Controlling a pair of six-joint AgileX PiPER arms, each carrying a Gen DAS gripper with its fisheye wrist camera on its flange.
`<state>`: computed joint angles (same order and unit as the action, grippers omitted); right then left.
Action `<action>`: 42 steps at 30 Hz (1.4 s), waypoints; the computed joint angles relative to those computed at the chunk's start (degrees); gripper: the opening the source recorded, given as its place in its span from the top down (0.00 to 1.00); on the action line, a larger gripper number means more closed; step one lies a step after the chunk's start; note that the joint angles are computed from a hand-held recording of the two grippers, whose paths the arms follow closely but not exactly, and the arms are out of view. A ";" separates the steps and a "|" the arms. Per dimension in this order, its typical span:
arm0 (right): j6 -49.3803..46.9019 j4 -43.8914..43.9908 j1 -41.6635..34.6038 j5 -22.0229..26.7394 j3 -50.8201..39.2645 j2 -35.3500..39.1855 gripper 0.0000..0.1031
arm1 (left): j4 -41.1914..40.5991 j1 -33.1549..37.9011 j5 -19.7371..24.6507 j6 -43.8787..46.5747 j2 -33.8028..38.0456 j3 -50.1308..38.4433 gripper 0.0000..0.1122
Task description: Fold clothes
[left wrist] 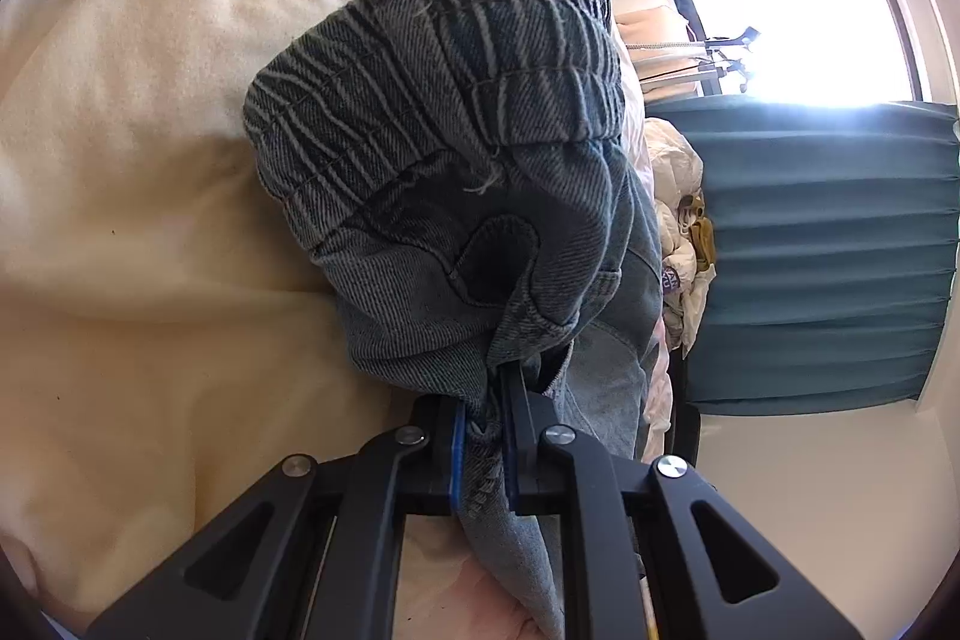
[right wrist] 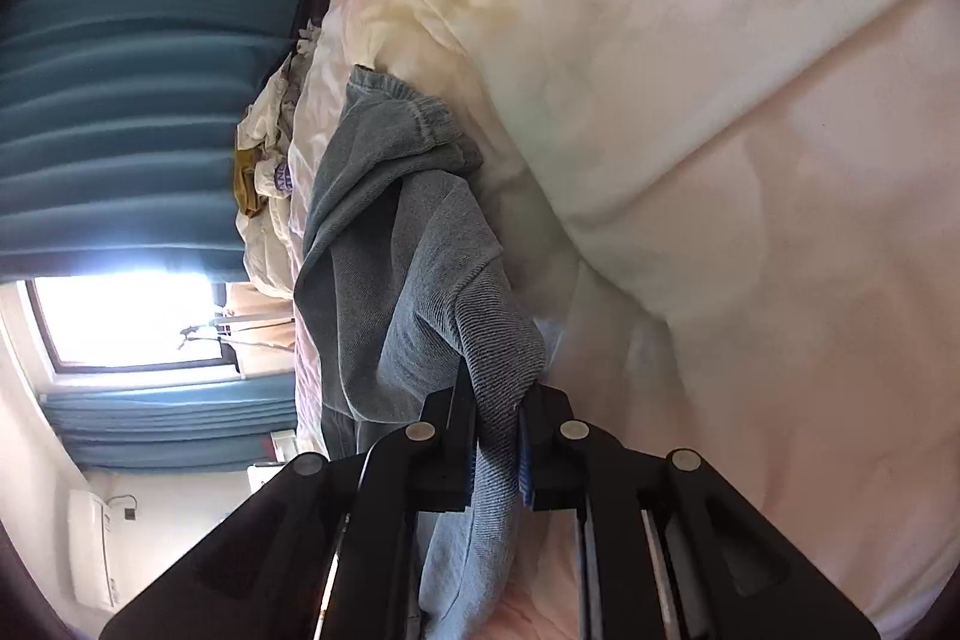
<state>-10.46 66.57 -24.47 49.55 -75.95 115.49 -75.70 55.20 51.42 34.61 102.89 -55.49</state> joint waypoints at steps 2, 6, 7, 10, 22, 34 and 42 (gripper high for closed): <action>1.76 -0.62 -0.16 0.03 0.10 0.28 0.86 | 0.52 0.12 -0.13 -0.38 -0.05 0.05 0.92; -0.35 -2.44 0.88 -1.27 -0.99 -0.82 0.87 | 3.90 2.15 0.75 -1.44 0.17 -1.41 0.92; 0.13 -5.78 2.27 -2.71 -2.18 -1.62 0.89 | 4.88 3.08 1.29 -1.50 0.54 -2.17 0.92; 0.05 -13.80 6.24 -5.27 -5.27 -3.78 0.93 | 6.22 3.84 1.68 -2.29 0.80 -3.10 0.92; 2.66 -35.27 22.36 17.39 -28.84 8.51 0.90 | 0.35 -2.69 -4.04 -0.55 3.71 -2.57 0.92; -12.98 -1.26 4.91 0.50 -3.36 -6.77 0.51 | 0.40 -5.86 -6.86 -2.67 3.12 -2.63 0.92; -5.68 -1.04 2.12 -6.70 -5.93 -0.44 0.51 | 13.01 -8.49 -9.24 -11.44 0.10 -5.51 0.86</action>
